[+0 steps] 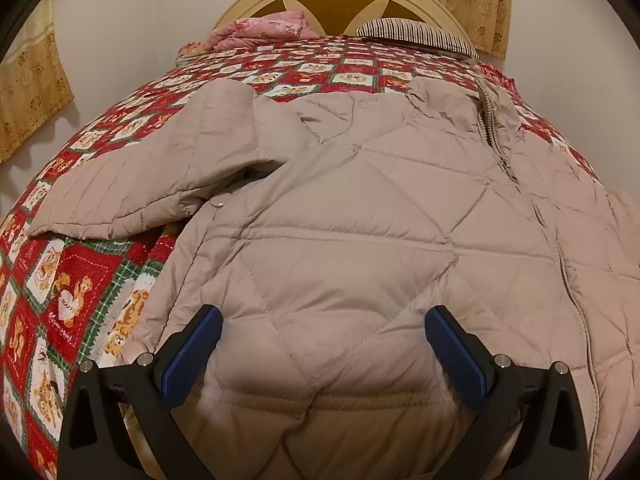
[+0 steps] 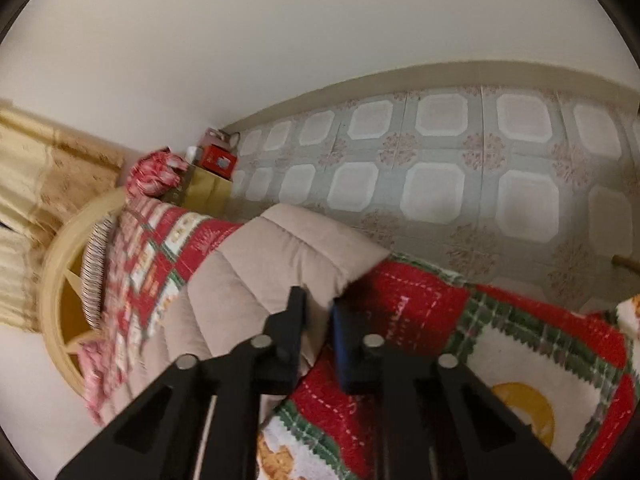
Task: Fold large clothes
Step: 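Grasp the jacket sleeve with the right gripper and fold it across the body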
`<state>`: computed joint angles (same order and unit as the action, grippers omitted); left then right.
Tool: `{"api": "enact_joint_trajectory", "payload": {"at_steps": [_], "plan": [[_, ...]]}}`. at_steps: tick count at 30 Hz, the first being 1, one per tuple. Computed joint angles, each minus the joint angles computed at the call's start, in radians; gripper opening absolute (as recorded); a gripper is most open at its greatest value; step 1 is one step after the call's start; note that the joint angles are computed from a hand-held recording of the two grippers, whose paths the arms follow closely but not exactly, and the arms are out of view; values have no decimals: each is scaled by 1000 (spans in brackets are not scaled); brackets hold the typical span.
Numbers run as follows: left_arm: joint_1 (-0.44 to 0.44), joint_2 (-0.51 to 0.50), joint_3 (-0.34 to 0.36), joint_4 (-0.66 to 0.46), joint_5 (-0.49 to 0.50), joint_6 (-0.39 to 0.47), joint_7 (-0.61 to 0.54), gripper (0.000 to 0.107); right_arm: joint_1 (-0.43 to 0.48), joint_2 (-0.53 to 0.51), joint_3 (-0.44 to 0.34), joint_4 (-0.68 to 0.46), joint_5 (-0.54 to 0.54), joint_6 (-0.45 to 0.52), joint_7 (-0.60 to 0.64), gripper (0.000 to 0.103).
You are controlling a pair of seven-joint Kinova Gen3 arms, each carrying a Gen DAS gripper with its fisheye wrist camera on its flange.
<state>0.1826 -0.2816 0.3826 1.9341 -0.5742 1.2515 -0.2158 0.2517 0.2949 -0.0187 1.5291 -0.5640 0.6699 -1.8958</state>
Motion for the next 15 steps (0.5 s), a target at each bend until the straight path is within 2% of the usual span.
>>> {"api": "enact_joint_trajectory", "payload": {"at_steps": [3, 5, 7, 12, 15], "plan": [[-1, 0, -1, 1, 1, -6, 0, 102, -37, -37, 39, 18, 9, -31, 51, 9], [-2, -2, -3, 3, 2, -9, -1, 102, -18, -94, 2, 53, 7, -97, 91, 9], [-4, -3, -2, 4, 3, -10, -2, 102, -28, -135, -7, 55, 20, -118, 111, 9], [-11, -23, -5, 15, 11, -30, -3, 102, -121, -237, -7, 2, 69, -89, 190, 8], [-22, -47, -8, 28, 21, -53, -6, 102, -214, -293, -20, -31, 154, -74, 178, 8]]}}
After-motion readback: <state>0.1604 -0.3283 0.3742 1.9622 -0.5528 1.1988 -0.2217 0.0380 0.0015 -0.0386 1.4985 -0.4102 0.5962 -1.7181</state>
